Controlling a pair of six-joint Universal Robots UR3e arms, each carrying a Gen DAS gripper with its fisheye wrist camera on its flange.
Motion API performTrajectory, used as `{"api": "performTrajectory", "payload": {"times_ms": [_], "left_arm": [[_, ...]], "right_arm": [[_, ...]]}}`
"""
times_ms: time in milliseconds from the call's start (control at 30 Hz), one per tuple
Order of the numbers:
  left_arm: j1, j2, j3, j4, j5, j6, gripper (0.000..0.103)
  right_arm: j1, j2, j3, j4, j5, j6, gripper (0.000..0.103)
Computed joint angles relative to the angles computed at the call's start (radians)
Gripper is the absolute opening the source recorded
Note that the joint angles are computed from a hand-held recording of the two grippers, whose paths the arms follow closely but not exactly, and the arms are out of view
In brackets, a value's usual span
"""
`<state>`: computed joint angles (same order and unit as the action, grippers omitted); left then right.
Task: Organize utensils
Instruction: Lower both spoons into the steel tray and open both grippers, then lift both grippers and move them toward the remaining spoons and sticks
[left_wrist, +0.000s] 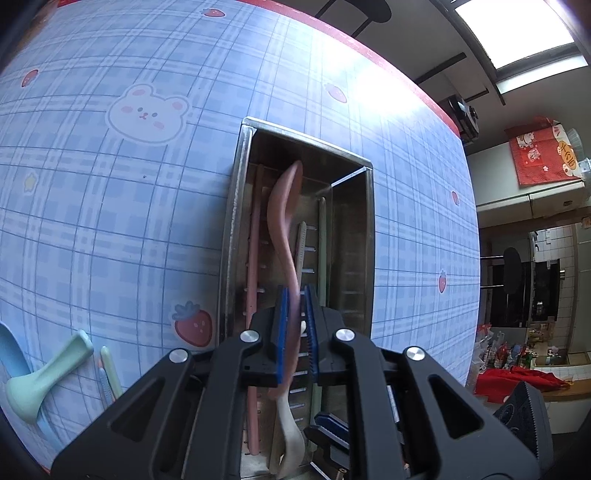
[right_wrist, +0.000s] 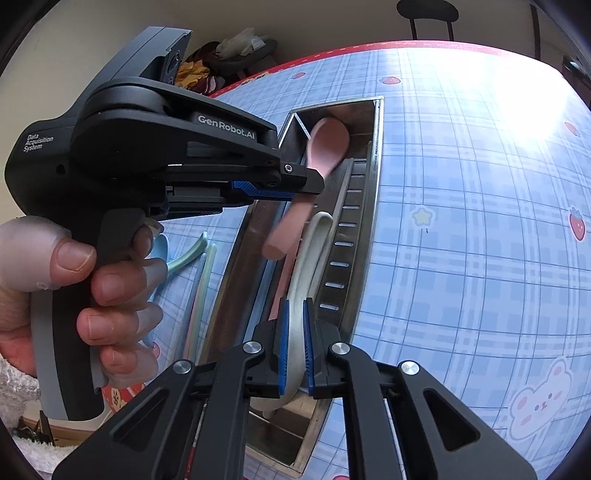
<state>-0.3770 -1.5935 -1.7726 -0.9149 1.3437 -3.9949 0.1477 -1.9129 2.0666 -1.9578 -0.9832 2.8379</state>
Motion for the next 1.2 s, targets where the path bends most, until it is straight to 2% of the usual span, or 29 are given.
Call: {"api": "performTrajectory", "payload": {"times_ms": [33, 100, 167, 200, 267, 300, 367, 400, 500, 667, 900, 1100, 1200], "left_arm": [[0.000, 0.005, -0.006, 0.010, 0.001, 0.000, 0.027], [-0.002, 0.020, -0.008, 0.026, 0.000, 0.001, 0.031], [-0.009, 0.039, 0.018, 0.000, 0.019, 0.020, 0.033], [-0.017, 0.046, 0.040, -0.020, 0.039, 0.032, 0.038], [-0.021, 0.084, 0.060, -0.047, 0.068, 0.056, 0.049], [-0.027, 0.100, 0.074, -0.062, 0.089, 0.066, 0.057], [-0.030, 0.138, 0.100, -0.105, 0.122, 0.094, 0.060], [-0.036, 0.154, 0.117, -0.132, 0.141, 0.106, 0.061], [-0.061, 0.213, 0.138, -0.191, 0.215, 0.110, 0.094], [-0.115, 0.329, 0.144, -0.316, 0.311, 0.123, 0.097], [-0.265, 0.491, 0.072, -0.454, 0.456, -0.006, 0.097], [-0.442, 0.565, 0.024, -0.600, 0.607, -0.157, 0.097], [-0.503, 0.611, -0.012, -0.665, 0.637, -0.193, 0.097]], "right_arm": [[-0.010, -0.012, -0.004, 0.019, 0.007, -0.007, 0.013], [-0.044, -0.050, -0.007, 0.062, 0.026, -0.034, 0.027], [-0.084, -0.109, -0.019, 0.128, 0.042, -0.057, 0.044], [-0.112, -0.134, -0.023, 0.162, 0.052, -0.078, 0.048], [-0.154, -0.176, -0.033, 0.207, 0.057, -0.099, 0.067], [-0.179, -0.200, -0.037, 0.231, 0.061, -0.115, 0.070], [-0.216, -0.238, -0.051, 0.271, 0.062, -0.136, 0.084], [-0.236, -0.258, -0.055, 0.295, 0.066, -0.150, 0.086], [-0.300, -0.305, -0.089, 0.402, 0.085, -0.208, 0.096], [-0.332, -0.378, -0.108, 0.481, 0.092, -0.219, 0.097], [-0.324, -0.486, -0.070, 0.504, 0.066, -0.181, 0.097], [-0.186, -0.528, 0.007, 0.380, -0.030, -0.017, 0.097], [-0.046, -0.507, 0.030, 0.271, -0.115, 0.129, 0.097]]}}
